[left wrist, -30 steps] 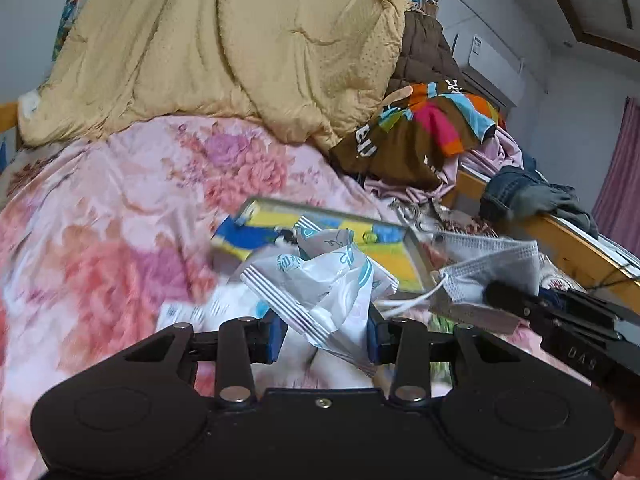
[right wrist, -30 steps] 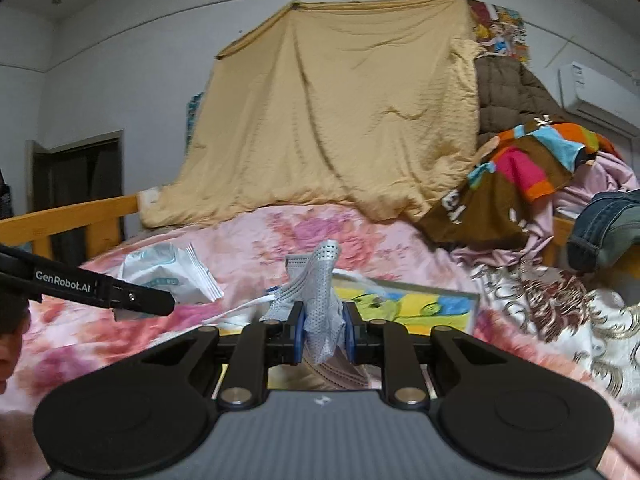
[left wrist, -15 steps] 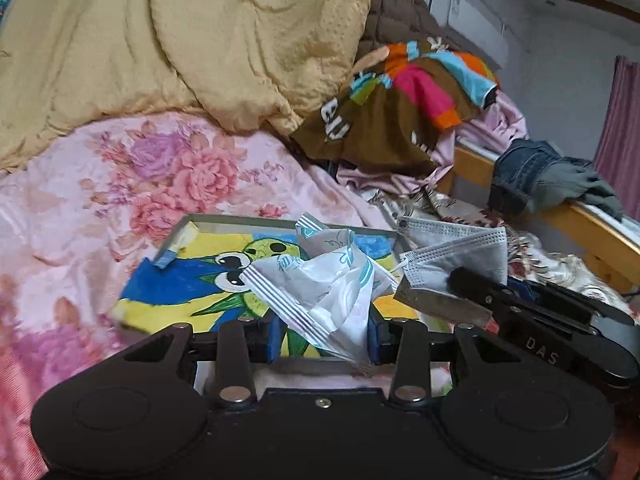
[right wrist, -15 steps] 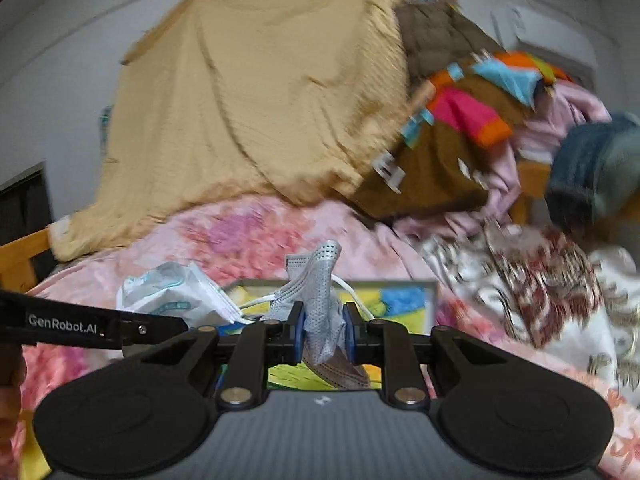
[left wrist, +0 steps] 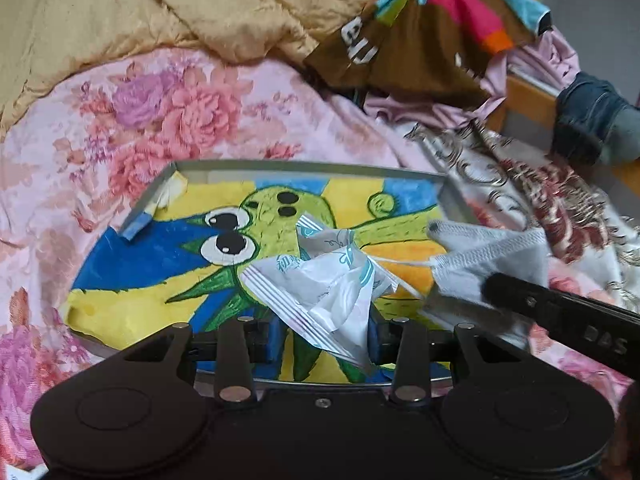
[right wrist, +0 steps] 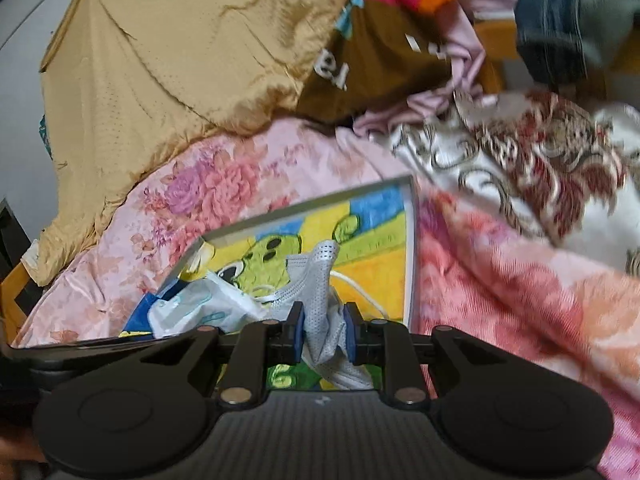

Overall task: Organize soft objects
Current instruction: 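Carry both masks over the painted tray and open both tools to drop them, then lift both open tools away from the tray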

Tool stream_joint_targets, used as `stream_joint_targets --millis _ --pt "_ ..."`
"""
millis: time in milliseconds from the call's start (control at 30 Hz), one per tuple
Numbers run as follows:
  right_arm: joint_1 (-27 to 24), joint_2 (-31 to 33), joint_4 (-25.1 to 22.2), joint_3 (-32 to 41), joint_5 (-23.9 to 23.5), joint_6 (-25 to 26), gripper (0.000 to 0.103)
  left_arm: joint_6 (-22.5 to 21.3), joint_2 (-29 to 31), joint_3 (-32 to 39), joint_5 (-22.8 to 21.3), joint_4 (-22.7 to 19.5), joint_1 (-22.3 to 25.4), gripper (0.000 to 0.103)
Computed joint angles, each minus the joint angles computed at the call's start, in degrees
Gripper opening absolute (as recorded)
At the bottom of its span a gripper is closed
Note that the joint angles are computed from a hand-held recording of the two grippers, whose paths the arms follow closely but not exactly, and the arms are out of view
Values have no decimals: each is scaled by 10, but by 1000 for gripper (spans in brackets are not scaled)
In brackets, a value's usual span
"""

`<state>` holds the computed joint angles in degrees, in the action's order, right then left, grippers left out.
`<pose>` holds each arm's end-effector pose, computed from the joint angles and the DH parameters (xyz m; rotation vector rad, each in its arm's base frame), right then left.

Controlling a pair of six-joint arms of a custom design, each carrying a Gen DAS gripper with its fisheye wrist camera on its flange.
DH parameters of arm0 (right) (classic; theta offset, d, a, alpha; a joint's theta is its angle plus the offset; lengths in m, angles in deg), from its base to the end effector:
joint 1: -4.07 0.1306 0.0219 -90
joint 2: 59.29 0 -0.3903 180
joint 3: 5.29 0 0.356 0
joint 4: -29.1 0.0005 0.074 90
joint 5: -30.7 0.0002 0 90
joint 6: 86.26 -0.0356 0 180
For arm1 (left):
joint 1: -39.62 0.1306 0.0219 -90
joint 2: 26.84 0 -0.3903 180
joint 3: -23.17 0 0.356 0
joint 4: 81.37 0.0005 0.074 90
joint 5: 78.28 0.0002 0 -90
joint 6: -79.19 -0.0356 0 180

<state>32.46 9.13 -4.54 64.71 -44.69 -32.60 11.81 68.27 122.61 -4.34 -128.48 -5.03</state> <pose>0.2913 0.1467 0.4456 0.2986 2.1153 0.4008 0.3558 -0.3384 0.4726 0.2995 2.2789 -0.2860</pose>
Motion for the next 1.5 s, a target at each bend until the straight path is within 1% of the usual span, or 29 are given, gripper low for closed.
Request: stream_joint_targets --millis 67,200,300,400,467,533,567,633,667,700,800,867,933,967,1100,1200,1267,1300,1333,1433,1500 --pt "-1 2 -5 2 -3 3 25 6 9 2 3 -2 2 42" --pt "4 4 -13 4 1 4 38 14 20 7 7 -11 3 42" --pt "7 5 -18 7 10 1 42 14 22 10 12 -19 3 43" --pt "8 2 -22 6 13 -1 49 19 22 12 10 -26 2 44" --pt "8 1 -25 7 12 0 53 26 22 13 12 -32 3 49" --pt "9 0 -30 8 12 2 58 35 19 12 14 -35 4 57" --pt "10 -1 -33 8 13 3 60 39 17 10 13 -35 4 59" --pt "10 -3 -41 10 11 7 66 41 12 6 12 -33 5 68" --pt "10 -4 -44 11 9 8 67 41 8 3 8 -30 4 70" --pt "13 -6 -49 12 10 8 70 42 2 -3 3 -25 3 74" --pt "21 -14 -57 14 11 15 76 46 -19 -23 -7 -2 1 75" --pt "31 -23 -56 13 16 25 79 55 -36 -38 -15 15 -1 85" --pt "46 -31 -57 14 29 35 82 66 -59 -59 -32 42 -5 92" --pt "56 -38 -56 14 40 41 83 69 -67 -65 -39 48 -7 93" --pt "91 -67 -44 5 73 47 88 75 -98 -76 -59 55 -16 95" --pt "121 -89 -43 2 107 50 92 76 -122 -87 -84 57 -29 96" --pt "137 -102 -42 0 121 51 95 73 -140 -95 -102 57 -40 97" --pt "147 -112 -42 -3 129 50 96 72 -149 -100 -111 56 -45 100" --pt "160 -120 -43 -5 141 46 97 72 -160 -107 -120 57 -52 102" --pt "207 -144 -56 -10 186 42 100 81 -192 -126 -149 52 -76 102" --pt "250 -158 -69 -11 233 38 101 96 -218 -142 -166 47 -93 102"
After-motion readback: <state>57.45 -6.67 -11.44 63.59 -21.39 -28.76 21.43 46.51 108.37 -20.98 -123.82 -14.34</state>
